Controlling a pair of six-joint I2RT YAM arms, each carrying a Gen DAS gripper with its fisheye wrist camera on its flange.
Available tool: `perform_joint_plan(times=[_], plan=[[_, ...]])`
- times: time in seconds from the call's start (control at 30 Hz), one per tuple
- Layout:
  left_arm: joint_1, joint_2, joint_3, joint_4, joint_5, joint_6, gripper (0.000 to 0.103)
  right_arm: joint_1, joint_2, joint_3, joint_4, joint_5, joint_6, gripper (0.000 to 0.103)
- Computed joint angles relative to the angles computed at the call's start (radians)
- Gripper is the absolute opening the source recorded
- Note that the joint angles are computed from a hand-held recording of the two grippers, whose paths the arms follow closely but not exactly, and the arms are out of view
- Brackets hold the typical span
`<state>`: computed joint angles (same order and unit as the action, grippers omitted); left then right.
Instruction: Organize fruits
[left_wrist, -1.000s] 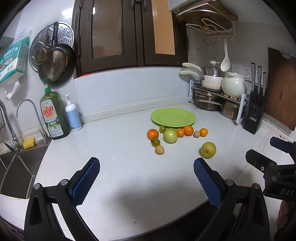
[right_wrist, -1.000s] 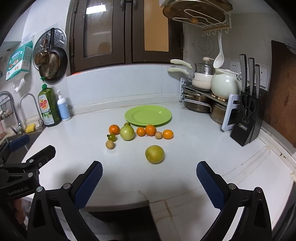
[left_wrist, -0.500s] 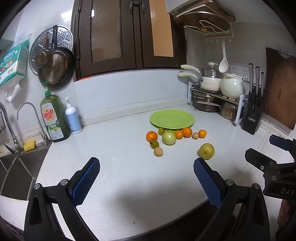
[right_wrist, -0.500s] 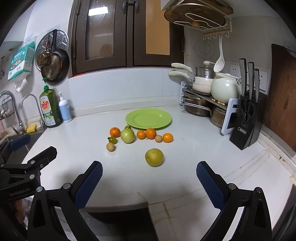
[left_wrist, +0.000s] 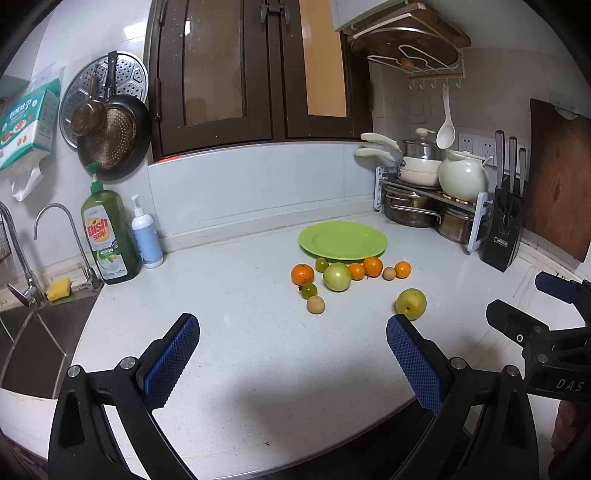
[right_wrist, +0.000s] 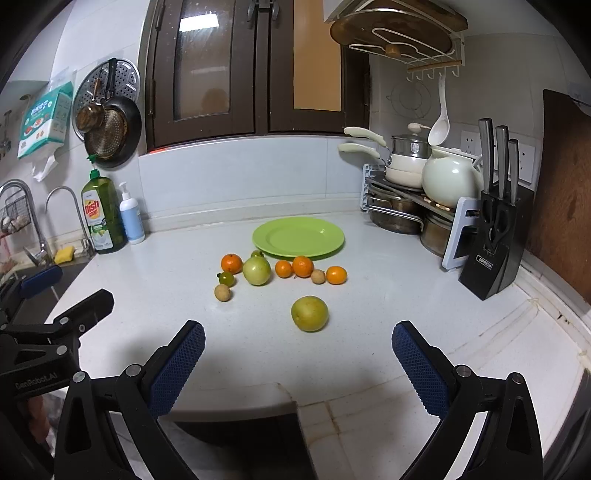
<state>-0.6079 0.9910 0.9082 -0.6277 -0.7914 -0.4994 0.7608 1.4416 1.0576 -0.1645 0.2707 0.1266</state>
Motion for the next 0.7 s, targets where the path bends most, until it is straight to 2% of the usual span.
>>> perform_joint_plan(times=[0.7], plan=[[0.02,-0.028,-0.013,0.01,0.024,0.018,0.103,0.02,0.0,0.003,-0.002,0.026,-0.006,0.102]])
